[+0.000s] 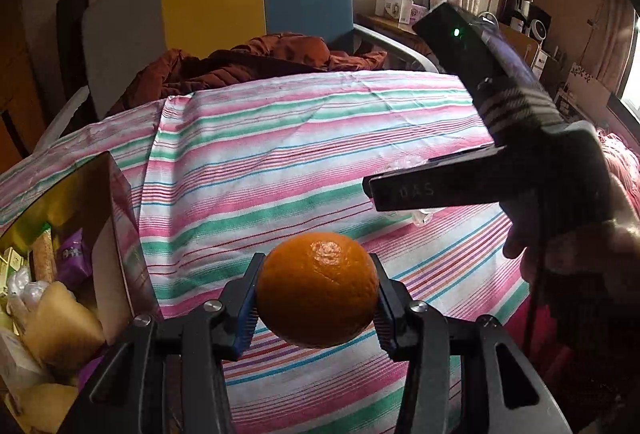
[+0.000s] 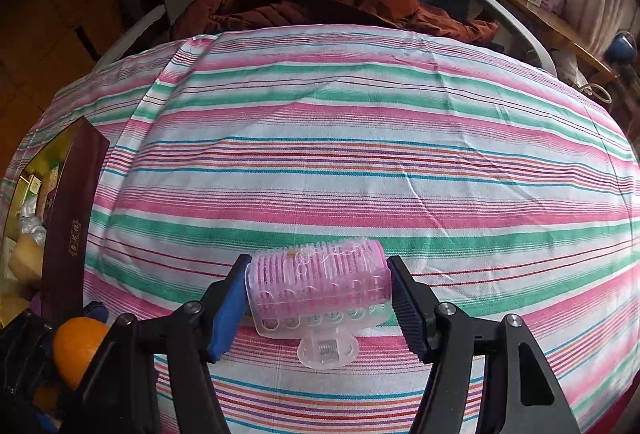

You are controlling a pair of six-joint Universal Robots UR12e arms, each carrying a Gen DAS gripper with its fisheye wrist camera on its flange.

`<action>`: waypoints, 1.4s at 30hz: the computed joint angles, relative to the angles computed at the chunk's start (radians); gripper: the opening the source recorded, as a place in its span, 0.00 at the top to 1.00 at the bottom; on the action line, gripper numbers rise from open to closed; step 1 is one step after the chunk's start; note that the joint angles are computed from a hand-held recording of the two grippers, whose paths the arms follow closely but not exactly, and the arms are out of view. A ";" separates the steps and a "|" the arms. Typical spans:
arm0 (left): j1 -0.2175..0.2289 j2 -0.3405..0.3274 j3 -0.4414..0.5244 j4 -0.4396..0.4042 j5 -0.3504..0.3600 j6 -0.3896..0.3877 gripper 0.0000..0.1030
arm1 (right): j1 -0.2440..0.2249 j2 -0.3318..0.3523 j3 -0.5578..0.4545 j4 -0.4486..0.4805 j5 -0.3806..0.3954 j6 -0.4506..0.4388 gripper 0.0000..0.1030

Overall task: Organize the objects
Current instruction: 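Carry the orange and pink roller to the gold tray and release both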

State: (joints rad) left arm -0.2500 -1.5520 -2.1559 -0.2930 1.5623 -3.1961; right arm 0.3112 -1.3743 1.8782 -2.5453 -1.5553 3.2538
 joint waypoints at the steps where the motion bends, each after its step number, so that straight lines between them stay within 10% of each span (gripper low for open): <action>1: 0.002 0.008 -0.002 0.002 0.002 0.001 0.53 | 0.000 0.000 0.000 0.001 -0.002 -0.001 0.35; 23: 0.069 0.135 -0.060 0.024 0.012 -0.026 0.53 | 0.010 0.003 0.002 -0.006 0.067 -0.066 0.35; 42: 0.413 0.334 -0.193 -0.077 -0.132 -0.152 0.53 | 0.079 0.008 -0.060 -0.024 0.216 0.007 0.35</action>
